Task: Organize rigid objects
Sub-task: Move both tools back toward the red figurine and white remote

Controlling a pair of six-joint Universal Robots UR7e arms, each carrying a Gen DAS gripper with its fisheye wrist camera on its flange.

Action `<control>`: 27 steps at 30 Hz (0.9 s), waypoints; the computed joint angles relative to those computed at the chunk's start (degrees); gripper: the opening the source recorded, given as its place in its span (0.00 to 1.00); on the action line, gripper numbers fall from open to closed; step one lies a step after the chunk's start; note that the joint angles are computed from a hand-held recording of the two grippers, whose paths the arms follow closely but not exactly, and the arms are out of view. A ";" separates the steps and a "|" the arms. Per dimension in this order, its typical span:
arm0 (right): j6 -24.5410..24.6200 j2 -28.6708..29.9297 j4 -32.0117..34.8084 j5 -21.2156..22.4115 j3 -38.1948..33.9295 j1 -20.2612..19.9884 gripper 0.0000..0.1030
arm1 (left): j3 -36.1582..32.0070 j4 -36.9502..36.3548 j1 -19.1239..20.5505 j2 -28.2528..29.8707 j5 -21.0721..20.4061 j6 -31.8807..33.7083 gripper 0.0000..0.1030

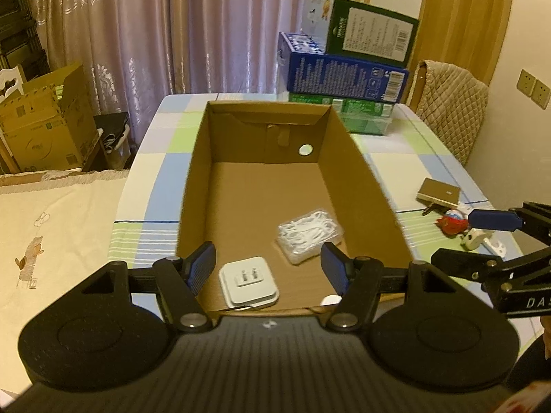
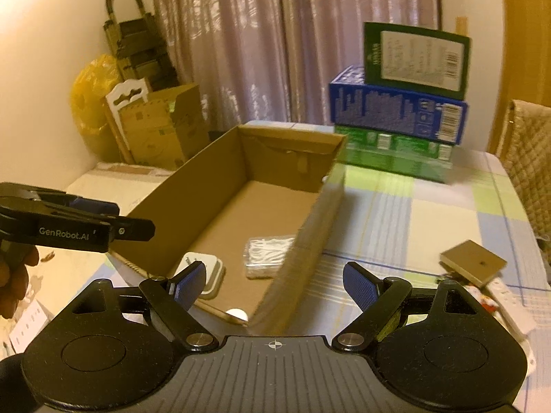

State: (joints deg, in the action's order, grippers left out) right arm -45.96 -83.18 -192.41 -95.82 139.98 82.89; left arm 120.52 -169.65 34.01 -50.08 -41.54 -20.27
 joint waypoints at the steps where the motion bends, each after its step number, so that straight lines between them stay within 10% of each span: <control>1: 0.06 -0.92 0.16 0.05 0.34 -0.21 0.81 | -0.05 -0.02 -0.36 0.11 -0.13 -0.20 0.61; 27: -0.10 -25.07 9.43 8.37 2.39 -15.43 0.81 | -7.38 -2.95 -8.23 10.49 -5.10 -0.75 0.84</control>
State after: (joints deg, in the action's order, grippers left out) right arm -46.06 -108.25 -182.98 -87.45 142.37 67.46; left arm 113.14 -172.60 25.78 -39.59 -46.65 -21.02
